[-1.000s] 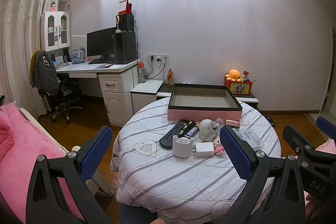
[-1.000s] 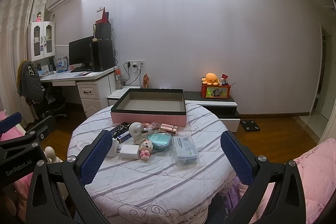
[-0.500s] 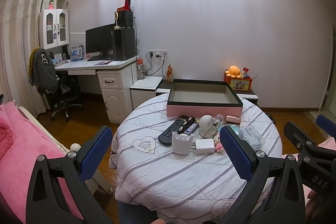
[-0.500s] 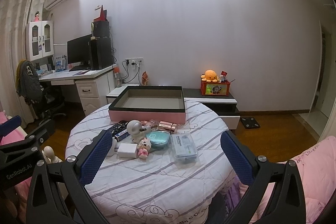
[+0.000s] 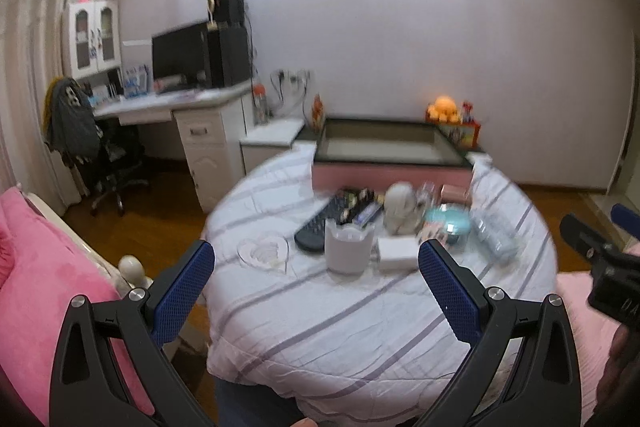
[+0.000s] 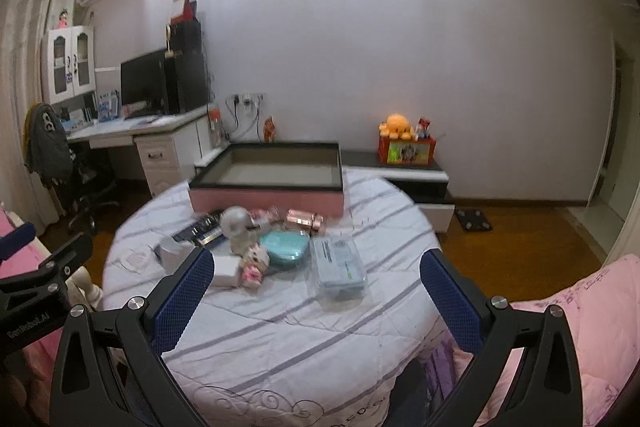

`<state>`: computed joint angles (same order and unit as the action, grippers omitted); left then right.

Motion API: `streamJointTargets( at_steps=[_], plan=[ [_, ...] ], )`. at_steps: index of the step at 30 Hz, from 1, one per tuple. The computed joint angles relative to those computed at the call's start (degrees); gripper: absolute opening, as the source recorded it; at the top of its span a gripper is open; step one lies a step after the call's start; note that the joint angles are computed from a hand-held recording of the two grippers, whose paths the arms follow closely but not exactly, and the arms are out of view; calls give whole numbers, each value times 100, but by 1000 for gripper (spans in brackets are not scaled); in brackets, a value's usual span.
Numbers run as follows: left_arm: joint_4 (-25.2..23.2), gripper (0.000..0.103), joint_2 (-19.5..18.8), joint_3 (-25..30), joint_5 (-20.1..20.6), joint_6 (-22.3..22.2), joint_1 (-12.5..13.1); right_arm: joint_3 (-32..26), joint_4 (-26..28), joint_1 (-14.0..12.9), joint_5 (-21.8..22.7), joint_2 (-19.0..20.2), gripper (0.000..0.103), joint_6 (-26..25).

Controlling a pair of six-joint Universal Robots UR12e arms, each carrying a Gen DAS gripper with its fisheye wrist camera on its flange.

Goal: Organize rigid objects
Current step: 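Grasp the white cup holder with the left tool while the right grasps the flossers case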

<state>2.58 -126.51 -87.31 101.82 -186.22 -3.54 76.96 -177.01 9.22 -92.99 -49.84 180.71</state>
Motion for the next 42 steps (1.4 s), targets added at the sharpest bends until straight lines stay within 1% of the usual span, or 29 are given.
streamJointTargets(
  at_steps=[3,10,16,17,18,19,21,26,28,31,32,33,34,35,36,37,38,41,42],
  plan=[
    [-433,103,-192,260,-58,16,29,-274,458,-33,66,175,103,-13],
    [-1114,103,-553,823,-200,-196,78,-863,1287,-54,124,503,103,-148],
    [-1697,103,-878,1309,-84,-269,94,-1286,1913,-113,138,726,103,-119],
    [-1773,103,-914,1362,-94,-286,103,-1350,2023,-125,155,762,102,-118],
    [-1846,103,-959,1429,-117,-310,118,-1410,2135,-131,144,796,98,-107],
    [-1889,103,-993,1487,-172,-322,127,-1515,2303,-138,114,853,97,-95],
    [-1980,103,-1048,1596,-271,-313,143,-1669,2471,-153,110,940,96,-99],
    [-2051,103,-1174,1814,-322,-138,128,-2046,2870,-153,56,1147,96,-210],
    [-2231,103,-1258,1961,-352,-147,121,-2207,3077,-147,-8,1241,95,-235],
    [-2222,103,-1317,2039,-441,-246,130,-2436,3434,-160,-35,1377,90,-230],
    [-2238,101,-1335,2070,-456,-286,134,-2515,3555,-168,-36,1428,89,-220],
    [-2246,95,-1341,2081,-480,-321,139,-2562,3624,-178,-26,1467,85,-209],
    [-2234,90,-1346,2085,-517,-373,147,-2590,3673,-201,80,1494,83,-196],
    [-2352,83,-1360,2129,-392,-411,133,-2581,3650,-216,154,1500,81,-179],
    [-2490,79,-1380,2175,-280,-395,117,-2555,3566,-225,205,1497,74,-176],
    [-2508,78,-1378,2169,-291,-387,122,-2533,3497,-237,314,1486,66,-225],
    [-2458,78,-1365,2141,-341,-389,132,-2535,3468,-239,332,1491,62,-233],
    [-2270,70,-1313,2015,-426,-279,146,-2522,3453,-232,346,1484,61,-321],
    [-2155,54,-1289,1954,-464,-180,145,-2498,3437,-237,378,1471,61,-314]
  ],
)
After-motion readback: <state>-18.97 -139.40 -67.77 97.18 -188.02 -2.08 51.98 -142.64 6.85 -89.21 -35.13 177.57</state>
